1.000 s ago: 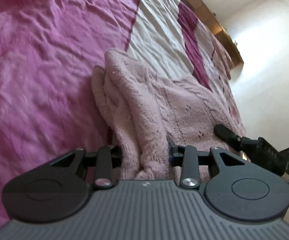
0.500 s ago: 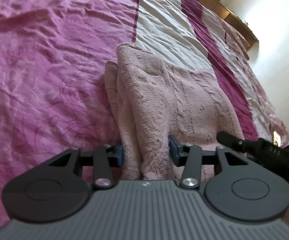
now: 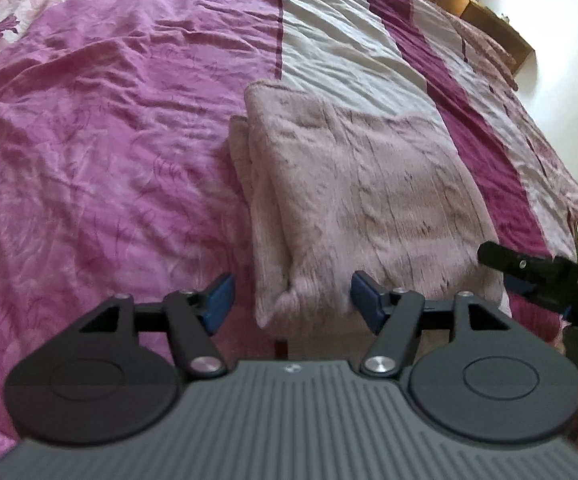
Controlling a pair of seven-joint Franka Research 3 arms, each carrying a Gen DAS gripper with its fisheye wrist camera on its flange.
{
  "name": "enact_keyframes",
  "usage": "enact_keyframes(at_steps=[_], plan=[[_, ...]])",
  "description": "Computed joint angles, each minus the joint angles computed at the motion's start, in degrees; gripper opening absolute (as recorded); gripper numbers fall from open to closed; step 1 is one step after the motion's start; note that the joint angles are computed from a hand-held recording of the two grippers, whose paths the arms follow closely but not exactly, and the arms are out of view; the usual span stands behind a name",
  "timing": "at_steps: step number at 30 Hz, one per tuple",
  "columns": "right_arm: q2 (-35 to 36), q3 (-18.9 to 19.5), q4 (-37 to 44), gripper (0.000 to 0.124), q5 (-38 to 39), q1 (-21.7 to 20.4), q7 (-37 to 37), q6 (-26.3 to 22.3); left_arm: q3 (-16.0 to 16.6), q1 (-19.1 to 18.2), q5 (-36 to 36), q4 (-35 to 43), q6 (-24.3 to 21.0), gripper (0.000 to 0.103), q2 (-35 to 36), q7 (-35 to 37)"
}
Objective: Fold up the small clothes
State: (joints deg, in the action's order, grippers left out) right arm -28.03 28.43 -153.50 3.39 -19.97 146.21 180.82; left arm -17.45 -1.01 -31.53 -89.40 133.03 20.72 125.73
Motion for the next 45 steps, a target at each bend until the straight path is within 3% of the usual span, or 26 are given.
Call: enact_keyframes(at_steps=[6, 11, 20, 30, 45], plan=[[-4.4, 1.7, -0.2, 0.08, -3.1, 1.1, 1.8, -6.9, 1.1, -0.8, 2.7, -5.1, 0.5, 0.066, -3.8, -0.2], [-5.8, 1.7, 0.9, 0.08, -6.9, 3.4, 4.6, -14.1, 3.1, -4.0, 10.4, -9.9, 5.3, 0.066, -6.4, -7.3], [-3.9, -0.8, 3.1, 0.08, -13.0, 8.4, 8.6, -22.3, 3.0, -5.3, 16.1, -15.4, 11.0, 0.066, -8.8, -10.4], [-0.5, -5.4, 3.5, 0.086, -20.8, 12.8, 13.1, -22.5, 3.0, -6.3, 20.8, -18.0, 15.3, 0.07, -9.2, -14.4], [1.6, -8.5, 4.7, 0.091, -28.6, 16.1, 17.5, -23.4, 2.7, -6.6, 23.5, -19.9, 17.9, 0.076, -9.7, -15.3]])
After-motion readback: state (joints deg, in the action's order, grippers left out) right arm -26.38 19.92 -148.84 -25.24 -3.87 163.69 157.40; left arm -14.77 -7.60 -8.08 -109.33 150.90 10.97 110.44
